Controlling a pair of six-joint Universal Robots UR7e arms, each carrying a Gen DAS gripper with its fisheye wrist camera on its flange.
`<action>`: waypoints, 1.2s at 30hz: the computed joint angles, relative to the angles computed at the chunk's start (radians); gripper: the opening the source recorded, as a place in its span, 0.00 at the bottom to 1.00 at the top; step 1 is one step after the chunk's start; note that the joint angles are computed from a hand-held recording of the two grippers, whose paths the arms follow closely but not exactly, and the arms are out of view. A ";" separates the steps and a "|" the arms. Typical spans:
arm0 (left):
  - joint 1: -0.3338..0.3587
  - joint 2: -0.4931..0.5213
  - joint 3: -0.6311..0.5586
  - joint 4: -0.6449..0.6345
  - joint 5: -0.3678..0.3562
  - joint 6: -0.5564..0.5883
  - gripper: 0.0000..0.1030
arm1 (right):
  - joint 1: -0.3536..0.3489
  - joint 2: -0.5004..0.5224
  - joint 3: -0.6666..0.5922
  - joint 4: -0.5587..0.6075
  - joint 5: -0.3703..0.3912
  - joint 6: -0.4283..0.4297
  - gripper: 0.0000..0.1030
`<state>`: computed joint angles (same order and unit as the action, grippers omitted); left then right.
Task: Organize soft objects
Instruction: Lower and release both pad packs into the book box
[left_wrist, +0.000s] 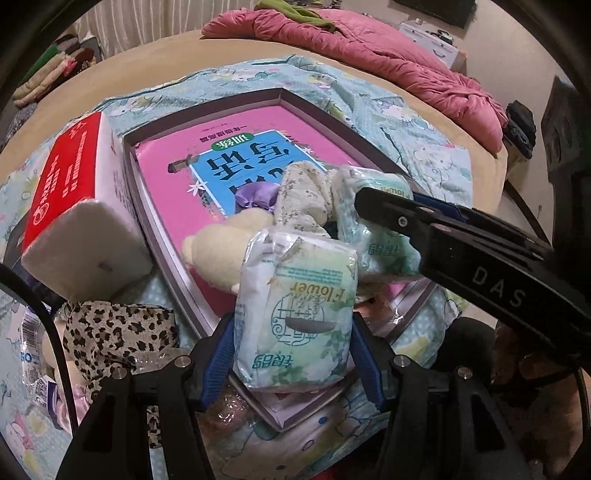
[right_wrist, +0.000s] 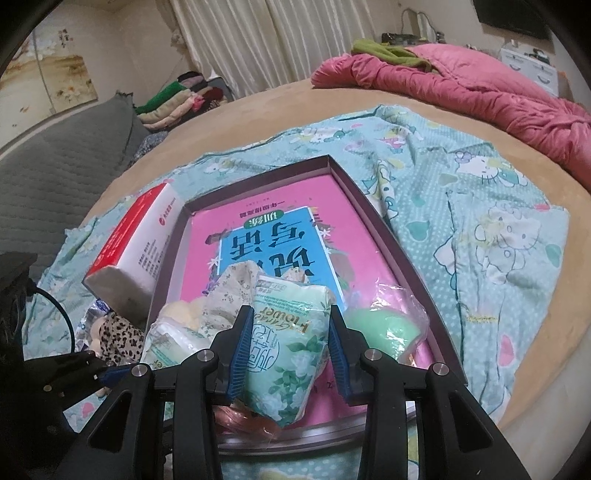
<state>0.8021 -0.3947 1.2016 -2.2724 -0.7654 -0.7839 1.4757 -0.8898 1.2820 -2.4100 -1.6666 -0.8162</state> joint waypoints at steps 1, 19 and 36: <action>0.000 -0.003 0.005 -0.011 -0.003 0.001 0.58 | -0.001 0.000 -0.002 0.003 0.002 0.002 0.40; 0.005 -0.009 0.014 -0.068 -0.036 0.008 0.58 | -0.015 -0.018 0.001 -0.001 0.078 0.033 0.53; -0.012 -0.025 0.023 -0.073 -0.008 0.002 0.67 | -0.036 -0.051 0.029 -0.094 0.174 0.072 0.70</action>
<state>0.7901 -0.4195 1.2242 -2.3458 -0.7737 -0.7818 1.4392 -0.9408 1.3107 -2.5037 -1.4923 -0.7437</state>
